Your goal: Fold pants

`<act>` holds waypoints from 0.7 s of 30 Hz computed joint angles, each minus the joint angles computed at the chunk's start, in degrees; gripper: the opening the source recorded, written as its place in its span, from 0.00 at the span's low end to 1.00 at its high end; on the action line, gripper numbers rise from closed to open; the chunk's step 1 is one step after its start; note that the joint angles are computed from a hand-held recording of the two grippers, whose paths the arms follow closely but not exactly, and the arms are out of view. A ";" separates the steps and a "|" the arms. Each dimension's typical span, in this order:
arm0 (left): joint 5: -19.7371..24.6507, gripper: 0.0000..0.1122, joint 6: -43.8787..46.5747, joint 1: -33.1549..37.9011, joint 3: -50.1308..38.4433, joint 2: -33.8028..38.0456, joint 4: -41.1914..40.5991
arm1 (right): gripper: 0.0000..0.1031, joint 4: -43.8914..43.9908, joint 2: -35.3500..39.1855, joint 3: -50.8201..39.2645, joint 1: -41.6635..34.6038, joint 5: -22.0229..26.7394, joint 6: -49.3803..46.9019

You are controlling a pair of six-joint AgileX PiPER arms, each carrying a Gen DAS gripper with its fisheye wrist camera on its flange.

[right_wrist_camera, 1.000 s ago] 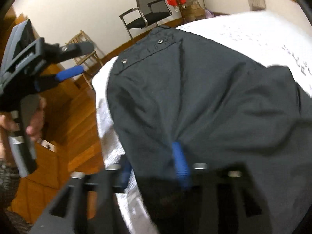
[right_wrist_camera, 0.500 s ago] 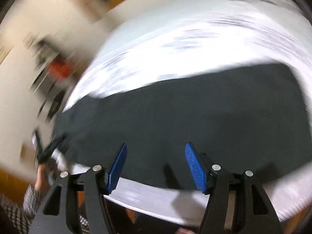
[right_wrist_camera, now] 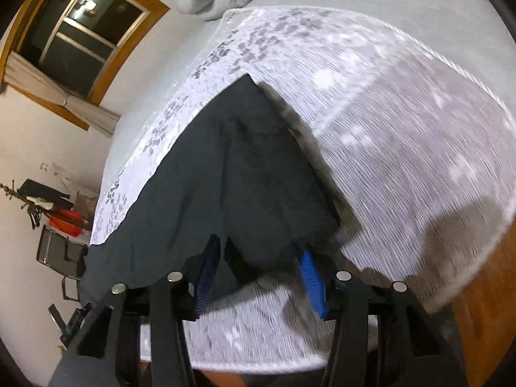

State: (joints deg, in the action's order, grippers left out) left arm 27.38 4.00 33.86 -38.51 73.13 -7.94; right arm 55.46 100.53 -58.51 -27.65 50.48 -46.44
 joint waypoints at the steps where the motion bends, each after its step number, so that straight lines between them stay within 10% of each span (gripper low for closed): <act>1: -0.63 0.84 -1.90 -0.86 0.14 0.29 1.78 | 0.48 0.48 0.88 -0.83 0.60 -0.49 -0.25; 8: -4.92 0.85 -16.05 -5.07 -1.55 5.37 12.18 | 0.48 0.07 5.11 -7.38 1.53 0.22 1.61; 10: -5.28 0.85 -20.44 -6.23 -1.87 6.07 15.79 | 0.68 1.75 5.60 -7.17 -0.28 3.44 -0.23; 21: -3.03 0.85 -15.35 -3.41 -0.81 3.14 14.79 | 0.73 3.97 0.88 -0.99 -8.23 5.00 -6.66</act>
